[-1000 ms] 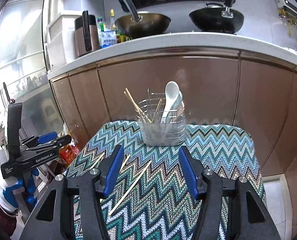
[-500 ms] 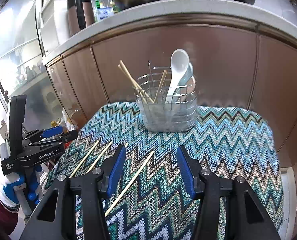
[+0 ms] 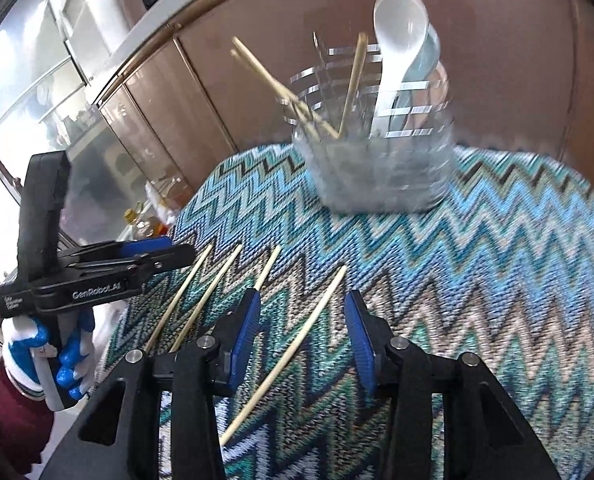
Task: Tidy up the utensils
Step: 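Lower both open tools toward the loose chopsticks on the cloth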
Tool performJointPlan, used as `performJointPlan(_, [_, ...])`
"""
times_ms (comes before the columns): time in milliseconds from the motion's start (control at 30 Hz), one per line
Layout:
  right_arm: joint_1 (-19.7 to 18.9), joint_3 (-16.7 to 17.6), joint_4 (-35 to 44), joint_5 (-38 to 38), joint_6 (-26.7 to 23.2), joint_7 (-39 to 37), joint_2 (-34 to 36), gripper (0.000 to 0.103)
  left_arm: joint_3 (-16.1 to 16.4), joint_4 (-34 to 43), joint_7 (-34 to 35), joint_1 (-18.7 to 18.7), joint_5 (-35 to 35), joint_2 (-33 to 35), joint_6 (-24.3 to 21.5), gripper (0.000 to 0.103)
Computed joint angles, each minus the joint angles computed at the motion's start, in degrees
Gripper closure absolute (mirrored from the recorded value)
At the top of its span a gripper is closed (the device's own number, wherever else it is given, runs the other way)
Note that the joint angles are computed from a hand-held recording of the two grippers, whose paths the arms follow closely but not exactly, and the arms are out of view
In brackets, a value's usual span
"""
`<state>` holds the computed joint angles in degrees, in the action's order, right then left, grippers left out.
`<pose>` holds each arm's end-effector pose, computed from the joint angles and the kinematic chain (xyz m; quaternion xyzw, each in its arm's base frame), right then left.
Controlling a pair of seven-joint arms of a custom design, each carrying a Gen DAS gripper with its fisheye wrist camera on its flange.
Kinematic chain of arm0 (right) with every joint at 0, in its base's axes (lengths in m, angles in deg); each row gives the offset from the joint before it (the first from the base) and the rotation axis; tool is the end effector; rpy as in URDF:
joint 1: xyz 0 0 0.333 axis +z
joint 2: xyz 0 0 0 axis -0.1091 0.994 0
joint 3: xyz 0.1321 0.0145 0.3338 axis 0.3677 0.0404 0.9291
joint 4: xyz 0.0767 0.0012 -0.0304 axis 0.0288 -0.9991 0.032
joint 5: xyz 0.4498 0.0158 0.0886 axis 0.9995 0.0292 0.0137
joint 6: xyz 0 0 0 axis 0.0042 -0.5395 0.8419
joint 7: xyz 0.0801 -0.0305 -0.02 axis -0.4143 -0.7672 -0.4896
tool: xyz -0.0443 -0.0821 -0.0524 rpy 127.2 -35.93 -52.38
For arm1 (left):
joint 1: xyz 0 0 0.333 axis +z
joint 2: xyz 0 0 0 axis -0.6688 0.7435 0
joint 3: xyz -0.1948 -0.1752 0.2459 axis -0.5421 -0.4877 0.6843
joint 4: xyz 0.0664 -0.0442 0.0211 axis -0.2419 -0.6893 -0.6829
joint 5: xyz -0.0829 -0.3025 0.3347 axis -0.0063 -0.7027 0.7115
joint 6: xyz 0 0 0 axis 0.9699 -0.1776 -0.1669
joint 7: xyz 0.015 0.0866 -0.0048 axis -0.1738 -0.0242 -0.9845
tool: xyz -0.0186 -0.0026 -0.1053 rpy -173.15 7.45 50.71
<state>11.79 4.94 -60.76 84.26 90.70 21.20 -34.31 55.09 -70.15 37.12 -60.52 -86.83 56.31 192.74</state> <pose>0.5548 0.1638 0.5477 -0.7009 0.6125 -0.0824 0.3560 0.6085 -0.3822 0.5322 -0.6112 0.7392 -0.2701 0.0837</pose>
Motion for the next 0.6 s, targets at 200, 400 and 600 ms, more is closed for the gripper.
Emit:
performJointPlan(200, [-0.9,-0.5,4.4,2.4,-5.7,-1.1,4.5,0.067,-1.3,5.0,6.4,1.6,-7.8,3.9,-6.6,0.072])
performJointPlan(400, [-3.2,0.9,9.4,1.8,-11.1,1.0,9.9,0.074,-0.8,10.4,8.1,0.8,-7.5,7.9,-13.2,0.081])
performJointPlan(600, [-4.7,2.1,14.2,-1.3,-16.4,4.4,14.5,0.081,-0.1,14.0,9.0,0.3,-6.0,10.4,-18.2,0.087])
